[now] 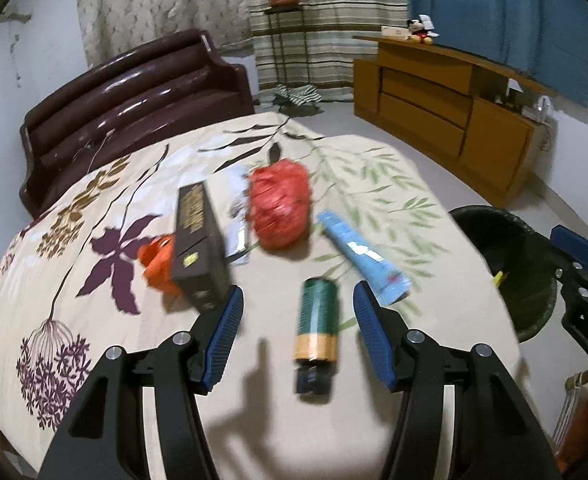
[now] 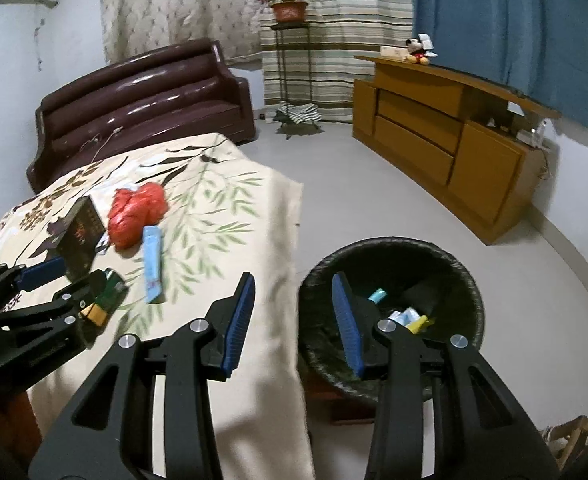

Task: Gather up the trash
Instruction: 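Move both tools back over the green can and blue tube on the bed, then grasp the green gold-banded can with the left gripper while the right gripper grasps the light-blue tube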

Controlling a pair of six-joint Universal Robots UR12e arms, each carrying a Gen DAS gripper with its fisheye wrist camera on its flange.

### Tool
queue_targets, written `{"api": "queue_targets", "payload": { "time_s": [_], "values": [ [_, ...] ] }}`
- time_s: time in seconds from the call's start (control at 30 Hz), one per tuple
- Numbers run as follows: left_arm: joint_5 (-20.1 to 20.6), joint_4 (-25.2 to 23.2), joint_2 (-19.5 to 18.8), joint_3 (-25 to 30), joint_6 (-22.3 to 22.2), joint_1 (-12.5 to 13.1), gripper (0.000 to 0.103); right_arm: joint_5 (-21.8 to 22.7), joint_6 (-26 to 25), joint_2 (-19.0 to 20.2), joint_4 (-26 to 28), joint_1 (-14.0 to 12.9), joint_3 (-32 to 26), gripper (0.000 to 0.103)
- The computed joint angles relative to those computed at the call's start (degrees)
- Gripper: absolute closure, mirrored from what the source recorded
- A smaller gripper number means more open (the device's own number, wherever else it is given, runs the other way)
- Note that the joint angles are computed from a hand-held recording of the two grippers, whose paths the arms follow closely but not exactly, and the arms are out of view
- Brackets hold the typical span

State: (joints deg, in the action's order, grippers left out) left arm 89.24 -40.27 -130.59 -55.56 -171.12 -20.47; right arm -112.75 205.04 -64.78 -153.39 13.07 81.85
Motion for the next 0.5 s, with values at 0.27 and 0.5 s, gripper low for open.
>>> {"api": "queue_targets", "payload": {
  "time_s": [0.27, 0.5],
  "values": [
    [-1.49, -1.58, -0.42, 0.2, 0.05, 0.47, 0.046, 0.76, -0.59, 0.83, 1.27, 0.39, -1.32, 0.064],
    [-3.3, -4.77, -1.53, 1.79, 0.64, 0.69, 0.06, 1.38, -0.67, 1.32, 1.99, 0.4, -2.03, 0.064]
  ]
}}
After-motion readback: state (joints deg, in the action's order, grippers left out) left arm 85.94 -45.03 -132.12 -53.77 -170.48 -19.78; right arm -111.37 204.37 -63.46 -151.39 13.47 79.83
